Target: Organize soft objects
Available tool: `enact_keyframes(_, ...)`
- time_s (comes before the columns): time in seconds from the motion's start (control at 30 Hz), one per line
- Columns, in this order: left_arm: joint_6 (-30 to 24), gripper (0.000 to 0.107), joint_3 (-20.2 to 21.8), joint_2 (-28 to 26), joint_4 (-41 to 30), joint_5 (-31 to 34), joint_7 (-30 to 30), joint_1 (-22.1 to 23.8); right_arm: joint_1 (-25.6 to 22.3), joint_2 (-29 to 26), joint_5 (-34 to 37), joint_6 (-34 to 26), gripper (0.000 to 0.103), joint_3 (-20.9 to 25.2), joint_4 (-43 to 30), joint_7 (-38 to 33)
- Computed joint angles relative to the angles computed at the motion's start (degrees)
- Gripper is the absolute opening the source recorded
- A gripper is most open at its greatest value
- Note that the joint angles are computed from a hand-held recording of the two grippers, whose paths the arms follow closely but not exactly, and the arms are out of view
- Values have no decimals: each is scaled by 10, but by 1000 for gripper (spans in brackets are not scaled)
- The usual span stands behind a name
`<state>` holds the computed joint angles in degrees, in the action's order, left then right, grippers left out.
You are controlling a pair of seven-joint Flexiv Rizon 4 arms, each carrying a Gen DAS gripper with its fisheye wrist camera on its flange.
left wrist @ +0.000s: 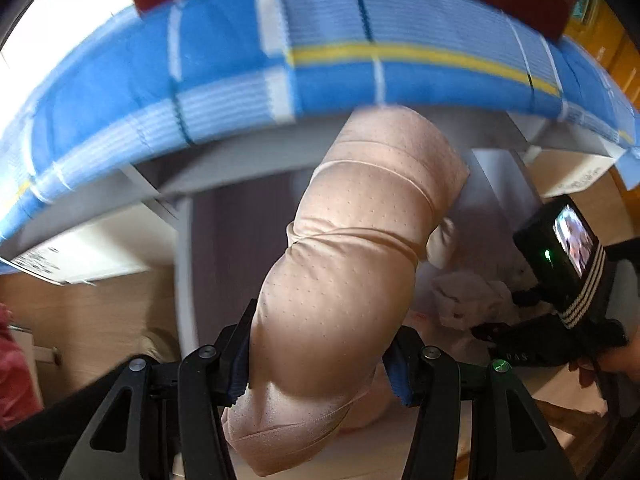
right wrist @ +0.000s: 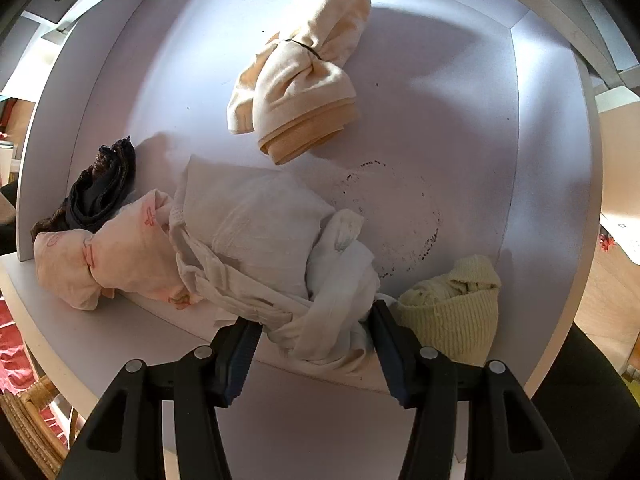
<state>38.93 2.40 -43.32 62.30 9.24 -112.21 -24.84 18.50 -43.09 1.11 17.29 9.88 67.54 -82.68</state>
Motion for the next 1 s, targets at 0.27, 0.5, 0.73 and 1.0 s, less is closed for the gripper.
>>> enact_keyframes(0.27, -24, 55, -8, -30, -14, -12, 20, -2, -3, -2, 2, -1, 55, 0, -2, -1)
enact_keyframes(0.5, -27, 55, -13, -47, -29, -25, 31, 0, -3, -2, 4, -1, 56, 0, -2, 2)
enact_keyframes(0.73, -28, 55, -15, -66, -56, -36, 45, -1, -4, -2, 5, 0, 56, 0, -1, 4)
enact_keyframes(1.0, -26, 55, -10, -68, -64, -35, 47, -4, -4, -3, 5, -1, 56, 0, -2, 4)
